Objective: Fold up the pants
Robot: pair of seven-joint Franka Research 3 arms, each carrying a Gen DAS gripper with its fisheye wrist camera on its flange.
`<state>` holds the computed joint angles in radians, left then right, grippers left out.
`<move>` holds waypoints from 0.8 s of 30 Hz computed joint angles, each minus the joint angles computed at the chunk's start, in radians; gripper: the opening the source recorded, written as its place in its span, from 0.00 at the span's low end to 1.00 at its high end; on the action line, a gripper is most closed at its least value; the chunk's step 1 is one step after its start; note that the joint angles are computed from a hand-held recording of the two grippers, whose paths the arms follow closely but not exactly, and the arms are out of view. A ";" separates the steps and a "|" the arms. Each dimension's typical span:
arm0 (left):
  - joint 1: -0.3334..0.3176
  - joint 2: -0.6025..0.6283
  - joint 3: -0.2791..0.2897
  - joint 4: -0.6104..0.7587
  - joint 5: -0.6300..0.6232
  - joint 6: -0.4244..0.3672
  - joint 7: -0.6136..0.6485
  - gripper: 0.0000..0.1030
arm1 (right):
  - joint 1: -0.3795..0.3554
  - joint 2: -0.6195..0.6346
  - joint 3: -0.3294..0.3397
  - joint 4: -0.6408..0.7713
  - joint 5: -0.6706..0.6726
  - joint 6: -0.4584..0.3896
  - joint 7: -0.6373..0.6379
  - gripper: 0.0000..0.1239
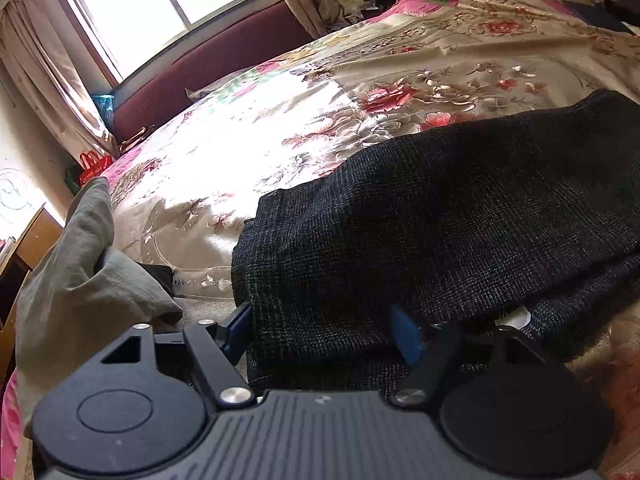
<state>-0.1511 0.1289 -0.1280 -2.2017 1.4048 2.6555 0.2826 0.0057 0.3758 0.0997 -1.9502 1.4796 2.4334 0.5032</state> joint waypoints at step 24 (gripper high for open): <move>-0.024 -0.002 -0.022 0.026 0.046 -0.054 0.024 0.82 | 0.024 0.100 0.046 0.100 -0.024 0.020 0.043 0.23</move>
<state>-0.1748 0.1269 -0.1504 -2.1761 1.4510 2.6016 0.3070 0.0299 0.4753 0.1452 -1.8502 1.4560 2.4538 0.5462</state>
